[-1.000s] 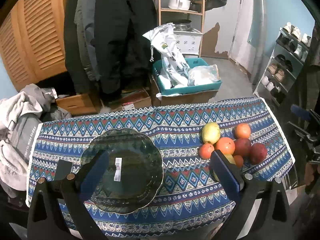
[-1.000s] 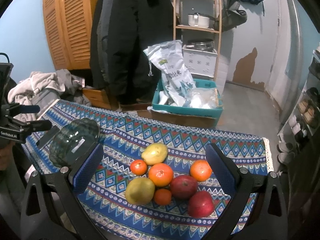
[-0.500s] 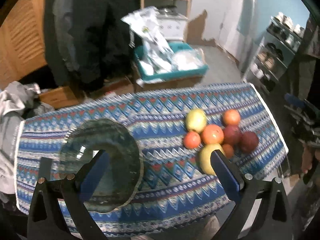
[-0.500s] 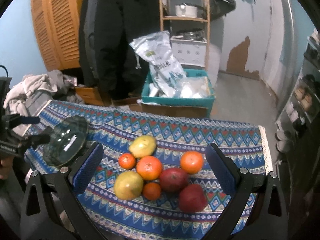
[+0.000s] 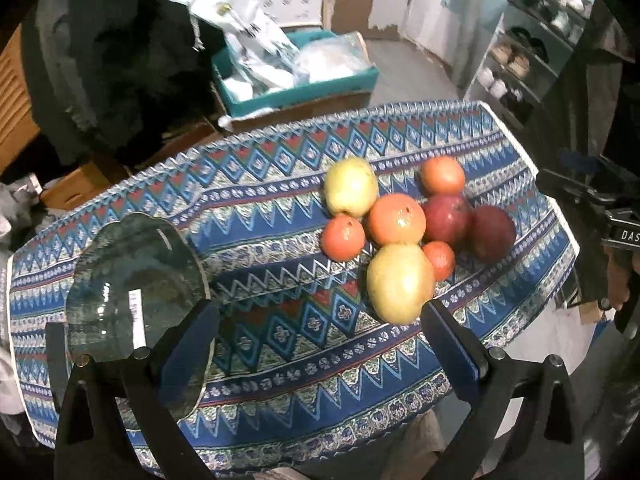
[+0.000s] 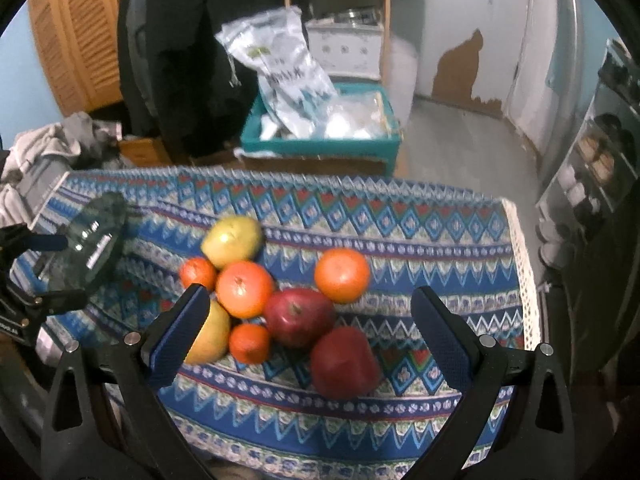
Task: Organize fruits
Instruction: 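Grasp the large green pear with the left gripper while the right gripper grasps a red apple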
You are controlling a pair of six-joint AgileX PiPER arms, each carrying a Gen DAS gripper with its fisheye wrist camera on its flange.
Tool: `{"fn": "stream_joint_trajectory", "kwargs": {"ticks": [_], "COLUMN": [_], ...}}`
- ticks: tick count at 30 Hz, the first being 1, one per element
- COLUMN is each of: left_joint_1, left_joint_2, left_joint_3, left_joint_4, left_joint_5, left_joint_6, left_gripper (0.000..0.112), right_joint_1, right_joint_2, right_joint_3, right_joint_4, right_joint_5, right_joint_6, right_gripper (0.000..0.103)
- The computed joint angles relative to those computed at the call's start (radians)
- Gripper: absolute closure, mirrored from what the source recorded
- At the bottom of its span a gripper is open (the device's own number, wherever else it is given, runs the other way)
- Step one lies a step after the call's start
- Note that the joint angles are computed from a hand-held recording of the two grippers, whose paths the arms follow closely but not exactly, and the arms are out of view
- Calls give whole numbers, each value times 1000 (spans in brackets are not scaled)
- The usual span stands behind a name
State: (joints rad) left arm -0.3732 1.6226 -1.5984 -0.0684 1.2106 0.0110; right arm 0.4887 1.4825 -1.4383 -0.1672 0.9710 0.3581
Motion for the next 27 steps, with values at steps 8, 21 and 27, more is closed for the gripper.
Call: {"fn": "stream_joint_trajectory", "kwargs": {"ticks": [8, 21, 27], "left_joint_1": [-36, -169, -162], "left_joint_2": [85, 211, 281], "left_joint_3": [-33, -64, -96], "left_joint_4": [-23, -1, -43], "left_joint_5": [-9, -28, -23], "left_joint_6": [-17, -22, -27], "left_gripper": [10, 10, 10], "right_joint_1": [-80, -130, -155], "right_joint_2": [22, 125, 170], "right_joint_3": [79, 127, 144], "right_joint_4": [73, 142, 189], "right_joint_5": [-9, -14, -26], "right_joint_6": [-54, -140, -179], "right_gripper": [3, 7, 12]}}
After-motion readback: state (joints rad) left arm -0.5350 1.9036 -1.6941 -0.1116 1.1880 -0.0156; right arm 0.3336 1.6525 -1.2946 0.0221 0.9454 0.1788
